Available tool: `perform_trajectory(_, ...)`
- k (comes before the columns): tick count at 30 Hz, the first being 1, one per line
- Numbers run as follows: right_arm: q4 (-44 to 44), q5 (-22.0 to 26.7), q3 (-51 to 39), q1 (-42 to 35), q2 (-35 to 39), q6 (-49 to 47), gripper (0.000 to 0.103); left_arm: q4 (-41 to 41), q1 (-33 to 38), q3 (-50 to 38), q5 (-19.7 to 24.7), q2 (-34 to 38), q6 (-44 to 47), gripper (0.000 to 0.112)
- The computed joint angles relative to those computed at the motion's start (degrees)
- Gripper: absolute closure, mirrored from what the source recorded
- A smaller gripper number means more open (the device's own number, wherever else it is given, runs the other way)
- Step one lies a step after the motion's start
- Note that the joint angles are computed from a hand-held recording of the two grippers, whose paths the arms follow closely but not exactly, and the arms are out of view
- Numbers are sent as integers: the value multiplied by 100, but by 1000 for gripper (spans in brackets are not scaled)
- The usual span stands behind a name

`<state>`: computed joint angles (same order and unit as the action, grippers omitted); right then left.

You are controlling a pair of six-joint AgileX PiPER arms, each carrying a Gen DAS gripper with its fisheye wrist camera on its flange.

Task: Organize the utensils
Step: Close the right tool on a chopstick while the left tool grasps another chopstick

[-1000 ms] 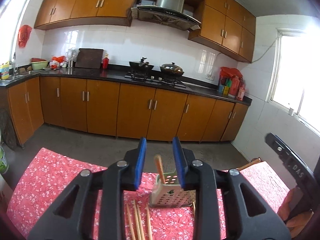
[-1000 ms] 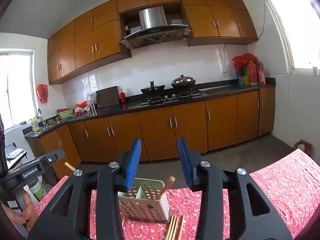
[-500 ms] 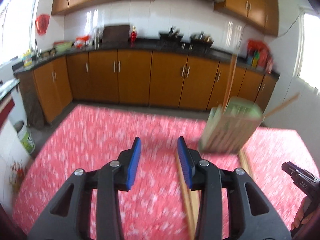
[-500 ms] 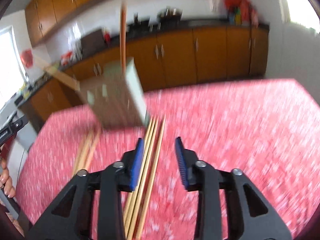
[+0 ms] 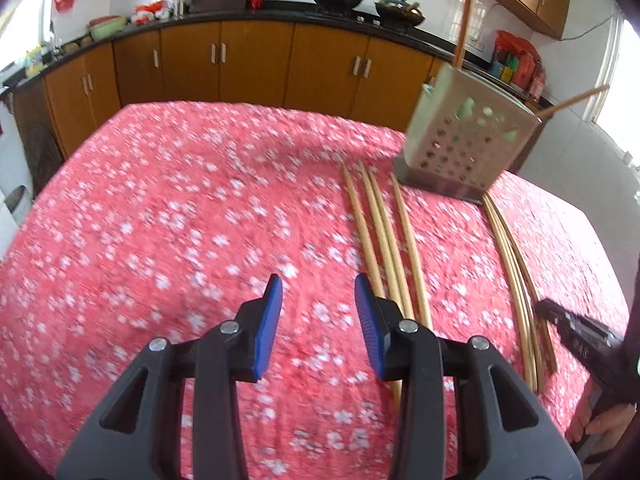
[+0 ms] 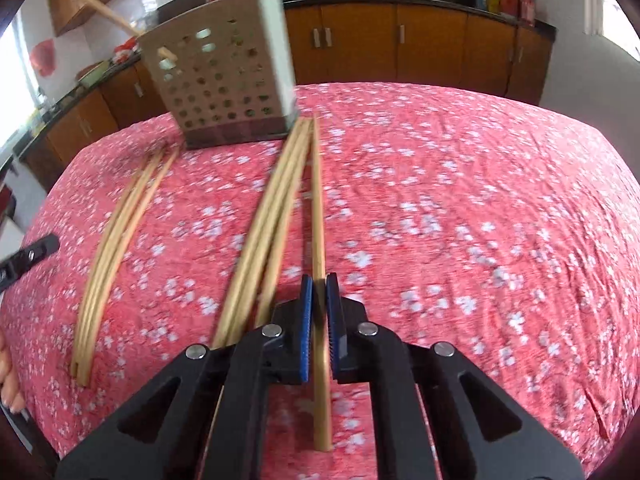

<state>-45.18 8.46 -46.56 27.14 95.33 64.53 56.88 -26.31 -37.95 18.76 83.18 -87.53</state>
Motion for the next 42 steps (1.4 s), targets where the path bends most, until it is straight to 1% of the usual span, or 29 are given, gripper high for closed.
perform_trajectory(1, -260, 23, 26, -99, -12, 327, 95, -70, -2, 8, -110, 53, 86, 75)
perform_trajectory(2, -526, 62, 41, -157, -10, 673, 95, -111, -55, 10, -171, 101, 110, 77)
perform_trajectory(3, -600, 63, 64, -225, -22, 799, 95, -201, -90, 4, -228, 143, 199, 80)
perform_trajectory(4, -511, 6, 92, -315, -31, 732, 95, -320, -118, 4, -334, 215, 342, 82)
perform_trajectory(5, -449, -28, 118, -361, -46, 664, 95, -400, -165, -29, -349, 270, 418, 85)
perform_trajectory(7, -659, -39, 142, -368, -45, 847, 95, -654, -238, -133, -365, 414, 732, 89)
perform_trajectory(9, -951, -26, 150, -334, -33, 1125, 95, -671, -317, -159, -385, 490, 766, 90)
perform_trajectory(11, -1048, -15, 131, -304, -15, 1216, 95, -646, -412, -212, -325, 576, 755, 91)
perform_trajectory(12, -1009, -9, 99, -293, 9, 1171, 95, -522, -475, -233, -235, 618, 628, 91)
perform_trajectory(14, -1206, -25, 267, -271, -125, 1370, 95, -346, -579, -289, -28, 684, 463, 94)
perform_trajectory(15, -1155, -53, 193, -313, -43, 1289, 95, -311, -619, -323, 84, 709, 428, 95)
perform_trajectory(19, -856, -107, 241, -281, -98, 920, 95, -147, -596, -386, 226, 789, 262, 97)
perform_trajectory(21, -1133, -114, 286, -227, -126, 1166, 95, -77, -567, -472, 374, 866, 243, 103)
perform_trajectory(22, -1520, -73, 297, -175, -121, 1532, 95, -47, -521, -487, 418, 884, 247, 104)
perform_trajectory(23, -1773, -48, 301, -147, -112, 1752, 95, -39, -428, -501, 402, 902, 267, 104)
perform_trajectory(25, -1692, -90, 281, -196, -92, 1626, 95, -66, -184, -490, 352, 900, 321, 104)
perform_trajectory(28, -1685, 0, 183, -294, -27, 1598, 95, 58, 295, -424, 202, 886, 283, 104)
perform_trajectory(30, -2186, 138, 130, -353, 39, 2080, 95, 256, 495, -317, 40, 850, 142, 103)
perform_trajectory(31, -2238, 96, 133, -435, 42, 2122, 95, 485, 601, -229, -77, 815, -48, 103)
perform_trajectory(32, -2222, -4, 145, -523, 44, 2128, 95, 770, 665, -139, -193, 781, -304, 103)
perform_trajectory(35, -2208, -160, 177, -644, 40, 2139, 95, 1098, 798, 7, -426, 697, -578, 103)
perform_trajectory(40, -2170, -157, 170, -645, 46, 2099, 95, 1068, 838, 17, -466, 679, -530, 103)
perform_trajectory(42, -2156, -239, 216, -694, 13, 2091, 95, 1105, 811, 3, -475, 698, -612, 103)
